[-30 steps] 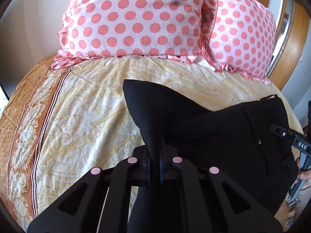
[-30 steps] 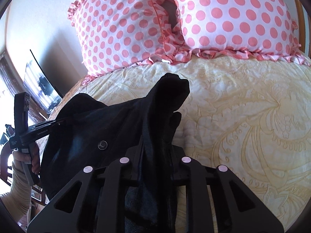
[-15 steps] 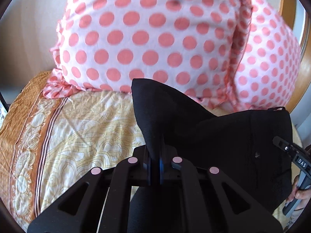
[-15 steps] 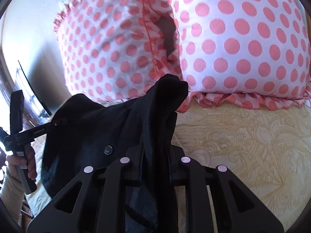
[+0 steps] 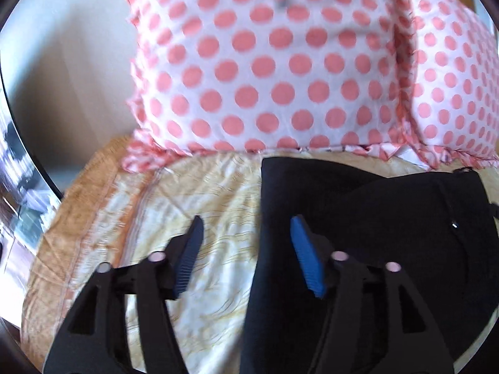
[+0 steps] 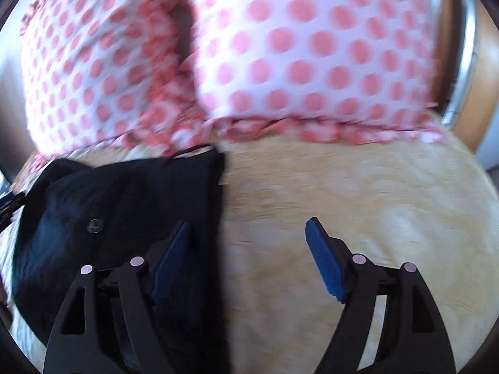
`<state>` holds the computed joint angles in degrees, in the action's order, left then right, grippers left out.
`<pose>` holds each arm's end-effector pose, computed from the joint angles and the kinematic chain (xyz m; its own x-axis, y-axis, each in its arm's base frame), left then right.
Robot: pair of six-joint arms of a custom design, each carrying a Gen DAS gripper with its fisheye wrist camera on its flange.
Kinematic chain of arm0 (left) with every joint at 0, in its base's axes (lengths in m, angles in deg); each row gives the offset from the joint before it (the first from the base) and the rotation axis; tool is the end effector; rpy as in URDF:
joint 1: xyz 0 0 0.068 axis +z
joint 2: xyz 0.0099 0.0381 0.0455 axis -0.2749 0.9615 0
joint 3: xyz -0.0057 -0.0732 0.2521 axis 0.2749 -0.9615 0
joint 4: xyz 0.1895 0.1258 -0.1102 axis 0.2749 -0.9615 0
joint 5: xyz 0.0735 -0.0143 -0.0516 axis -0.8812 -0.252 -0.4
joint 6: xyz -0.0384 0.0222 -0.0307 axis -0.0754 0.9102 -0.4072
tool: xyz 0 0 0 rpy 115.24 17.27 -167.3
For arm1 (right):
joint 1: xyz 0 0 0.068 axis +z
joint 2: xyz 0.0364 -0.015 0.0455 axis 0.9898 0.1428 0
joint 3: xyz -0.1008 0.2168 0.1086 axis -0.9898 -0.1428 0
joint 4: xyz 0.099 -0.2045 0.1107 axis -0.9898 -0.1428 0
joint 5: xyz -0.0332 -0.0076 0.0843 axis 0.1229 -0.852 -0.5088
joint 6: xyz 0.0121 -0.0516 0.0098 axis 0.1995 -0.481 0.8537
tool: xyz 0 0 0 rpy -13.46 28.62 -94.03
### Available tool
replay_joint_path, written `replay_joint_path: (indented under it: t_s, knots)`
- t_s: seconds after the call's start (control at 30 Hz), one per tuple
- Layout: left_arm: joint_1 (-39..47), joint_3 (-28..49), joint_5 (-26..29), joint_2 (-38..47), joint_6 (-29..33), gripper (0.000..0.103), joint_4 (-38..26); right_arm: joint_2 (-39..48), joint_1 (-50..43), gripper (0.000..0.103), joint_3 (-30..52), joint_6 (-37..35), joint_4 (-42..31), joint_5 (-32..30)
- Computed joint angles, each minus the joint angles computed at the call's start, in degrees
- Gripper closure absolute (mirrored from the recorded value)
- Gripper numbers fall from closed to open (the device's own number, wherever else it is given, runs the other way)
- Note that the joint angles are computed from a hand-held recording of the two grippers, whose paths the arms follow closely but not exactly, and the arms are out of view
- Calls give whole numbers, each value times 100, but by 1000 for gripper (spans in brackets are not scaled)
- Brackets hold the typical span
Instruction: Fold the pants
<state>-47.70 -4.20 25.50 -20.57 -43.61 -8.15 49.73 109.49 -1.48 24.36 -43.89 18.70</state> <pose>0.1819 -0.0867 0.2092 -0.6620 -0.1420 -0.7359 -0.3208 0.9411 0.1070 0.2382 0.1171 0.1955 -0.5759 -0.0430 -0.8164 -0.1851 0.9795 0.0791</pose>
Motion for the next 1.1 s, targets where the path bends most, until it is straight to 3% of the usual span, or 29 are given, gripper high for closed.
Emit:
replay_joint_path:
  t_s: [0.07,0.17,0.3,0.5,0.6,0.73,0.83,0.87,0.9,0.93,1.0,1.1]
  knots:
    - [-709,-142,-98,-718,-331,27,-481,-787,49,26,-492,-124,55,-431]
    - [-1900,-180,49,-1091,-1090,23,-937,-1498,692,26,-877,-326,-76,-608]
    - [-3097,-62,-42,-203,-1939,22,-831,-1897,2013,27,-1154,-474,-403,-73]
    - [-2702,-469,809,461,-1861,20,-29,-335,2607,25,-613,-222,-645,642]
    - [-2460,-415,1016,499,-1857,18,29,-221,2817,22,-602,0,-567,1006]
    - [-2529,-269,749,698,-1918,11,-9,-445,2617,20,-772,147,-369,789]
    - [-3407,-69,-107,571,-2958,11,-977,-1372,2891,19,-1308,607,-394,1259]
    - [-3684,44,-362,614,-3307,5,-1369,-1812,3149,16,-1529,843,-527,1565]
    - [-4213,263,-735,865,-4159,2,-2164,-2012,3336,4,-1629,1042,-651,1811]
    - [-4557,421,-897,1099,-4790,2,-2682,-2197,3574,2,-1749,1285,-778,2067]
    - [-5144,547,-894,1411,-5844,2,-3417,-2362,4014,2,-1975,1685,-926,2278]
    - [-5715,487,-449,1677,-6830,2,-3797,-2020,4507,2,-2117,2351,-979,2533]
